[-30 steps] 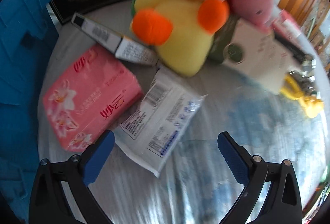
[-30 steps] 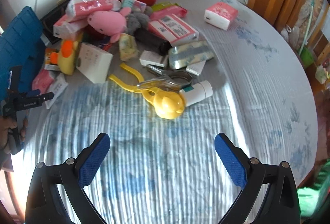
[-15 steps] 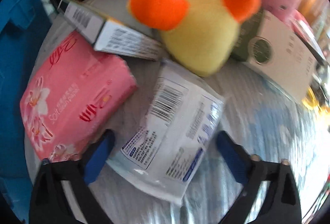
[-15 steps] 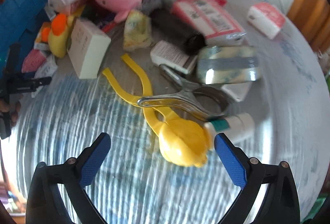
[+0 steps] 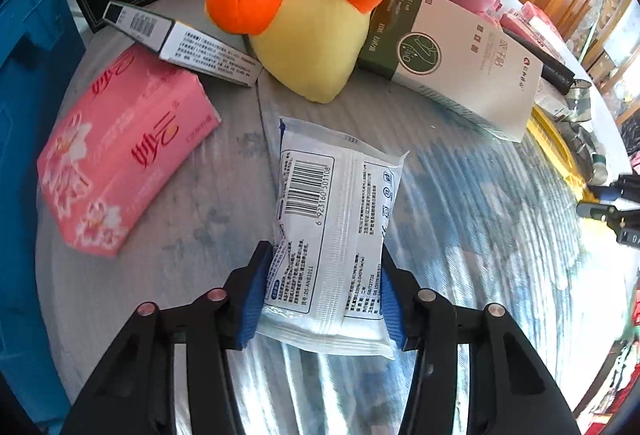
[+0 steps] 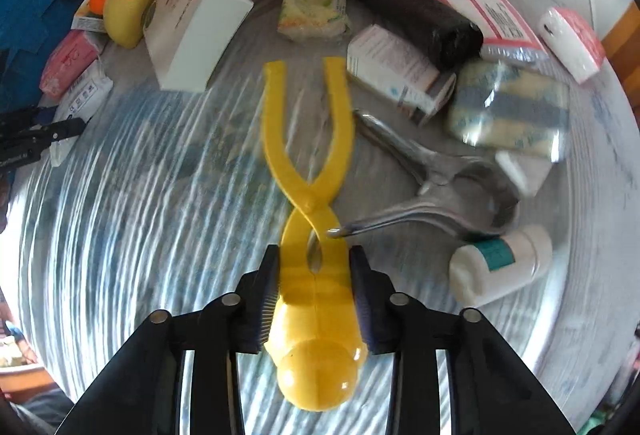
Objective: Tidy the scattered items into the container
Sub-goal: 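Grasp the white wipes packet with the left gripper while the right grasps the yellow clamp, then lift and carry the wipes packet and yellow clamp over the blue crate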
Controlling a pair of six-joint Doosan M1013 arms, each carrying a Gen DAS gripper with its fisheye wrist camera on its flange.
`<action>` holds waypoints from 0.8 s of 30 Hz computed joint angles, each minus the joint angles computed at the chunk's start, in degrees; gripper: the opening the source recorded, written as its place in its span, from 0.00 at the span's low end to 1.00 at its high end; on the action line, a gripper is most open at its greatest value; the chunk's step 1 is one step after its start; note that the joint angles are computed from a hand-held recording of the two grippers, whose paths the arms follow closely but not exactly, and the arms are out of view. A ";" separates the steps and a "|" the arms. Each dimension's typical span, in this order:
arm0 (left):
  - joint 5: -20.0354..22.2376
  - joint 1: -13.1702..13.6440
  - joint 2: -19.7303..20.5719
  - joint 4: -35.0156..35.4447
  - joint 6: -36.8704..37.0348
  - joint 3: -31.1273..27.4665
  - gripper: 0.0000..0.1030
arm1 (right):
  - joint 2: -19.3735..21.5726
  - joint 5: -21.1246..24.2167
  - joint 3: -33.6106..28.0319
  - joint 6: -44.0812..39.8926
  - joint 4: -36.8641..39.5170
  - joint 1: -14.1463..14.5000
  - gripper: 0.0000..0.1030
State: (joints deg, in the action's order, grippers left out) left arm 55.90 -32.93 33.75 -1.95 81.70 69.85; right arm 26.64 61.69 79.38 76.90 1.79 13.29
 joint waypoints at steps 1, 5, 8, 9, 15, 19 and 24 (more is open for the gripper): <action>-0.13 -0.08 -0.41 -0.16 0.08 0.49 0.47 | -0.38 -0.05 0.55 0.38 0.45 -0.08 0.32; -0.73 -0.28 -1.51 -0.69 0.55 1.67 0.46 | -2.23 -0.95 2.88 1.80 2.78 -0.56 0.32; -1.23 -0.36 -2.34 -0.92 0.48 2.24 0.46 | -3.47 -1.34 4.01 1.93 4.26 -0.72 0.32; -1.45 -0.29 -2.69 -1.02 0.48 2.52 0.46 | -3.82 -1.43 4.23 1.91 4.49 -0.69 0.32; -1.30 0.70 -2.99 -1.47 0.76 1.09 0.46 | -5.70 -1.41 4.13 -3.06 6.24 -0.43 0.32; -1.26 -0.35 -2.93 -0.26 -1.88 0.01 0.46 | -7.05 -2.66 3.86 -1.71 4.99 0.61 0.32; -2.41 -0.68 -5.09 0.63 -3.54 0.60 0.46 | -9.63 -3.25 3.95 -0.53 4.87 0.50 0.32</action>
State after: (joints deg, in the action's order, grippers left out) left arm 53.49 -33.61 28.66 -1.33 78.16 70.45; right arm 17.00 58.44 83.34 76.37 6.66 13.79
